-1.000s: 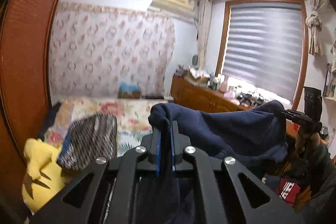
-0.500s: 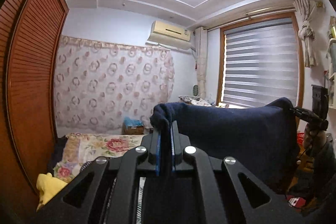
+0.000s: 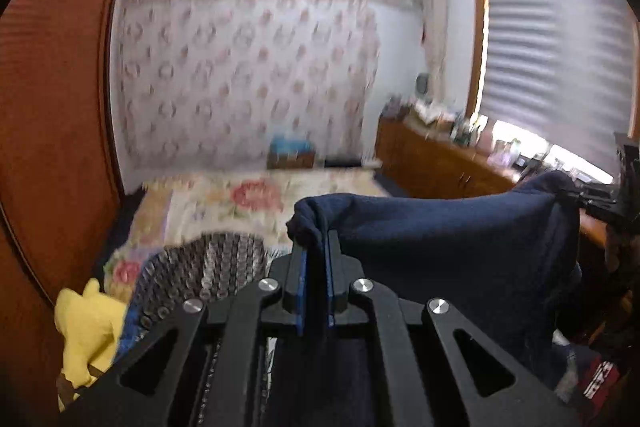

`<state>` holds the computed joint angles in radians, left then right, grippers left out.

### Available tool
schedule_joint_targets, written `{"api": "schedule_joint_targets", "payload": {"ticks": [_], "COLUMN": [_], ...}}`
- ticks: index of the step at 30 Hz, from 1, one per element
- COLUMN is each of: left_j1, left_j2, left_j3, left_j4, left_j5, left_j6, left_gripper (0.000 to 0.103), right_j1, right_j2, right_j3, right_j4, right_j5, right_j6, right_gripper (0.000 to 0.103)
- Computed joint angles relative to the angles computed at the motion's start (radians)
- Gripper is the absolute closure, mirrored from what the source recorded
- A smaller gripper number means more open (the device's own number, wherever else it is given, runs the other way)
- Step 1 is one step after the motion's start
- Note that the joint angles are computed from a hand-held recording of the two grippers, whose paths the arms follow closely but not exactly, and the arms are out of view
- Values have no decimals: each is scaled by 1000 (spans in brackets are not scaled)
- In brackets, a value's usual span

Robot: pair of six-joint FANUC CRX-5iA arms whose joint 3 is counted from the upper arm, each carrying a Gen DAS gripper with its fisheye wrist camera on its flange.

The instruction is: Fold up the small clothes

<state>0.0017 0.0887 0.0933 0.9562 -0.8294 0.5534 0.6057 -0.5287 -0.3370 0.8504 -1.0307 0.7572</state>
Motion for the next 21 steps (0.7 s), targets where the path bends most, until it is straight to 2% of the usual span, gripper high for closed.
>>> {"api": "schedule_joint_targets", "payload": {"ticks": [4, 8, 10, 12, 13, 14, 15, 16, 17, 18, 21], "left_j1": [-45, -71, -73, -71, -68, -63, -58, -56, -52, -50, -39], "left_j2": [62, 105, 115, 126, 138, 140, 128, 112, 90, 80, 40], "left_j3": [42, 87, 101, 139, 172, 173, 155, 131, 98, 85, 30], "left_j4": [-116, -188, -207, -274, -320, -313, -301, -294, -280, -277, -274], "left_j5": [34, 48, 38, 1, -46, -77, -82, -77, -78, -90, -149], "left_j6": [76, 129, 145, 204, 252, 257, 245, 232, 206, 195, 161], "left_gripper": [99, 98, 95, 90, 89, 89, 86, 84, 82, 81, 79], "right_j1": [-140, -208, -236, -264, -274, -279, -282, -282, -292, -297, -261], "right_j2": [100, 176, 213, 243, 258, 271, 279, 274, 276, 255, 197], "right_j3": [-14, -28, -16, -4, 5, 20, 26, 20, 30, 24, -16], "right_j4": [-87, -96, -108, -127, -136, -154, -143, -127, -144, -183, -189], "right_j5": [120, 191, 211, 223, 217, 198, 180, 169, 174, 189, 163], "right_j6": [47, 43, 37, 33, 25, 24, 7, -13, -9, 11, 9], "right_gripper": [94, 93, 93, 92, 88, 79, 74, 62, 57, 57, 57]}}
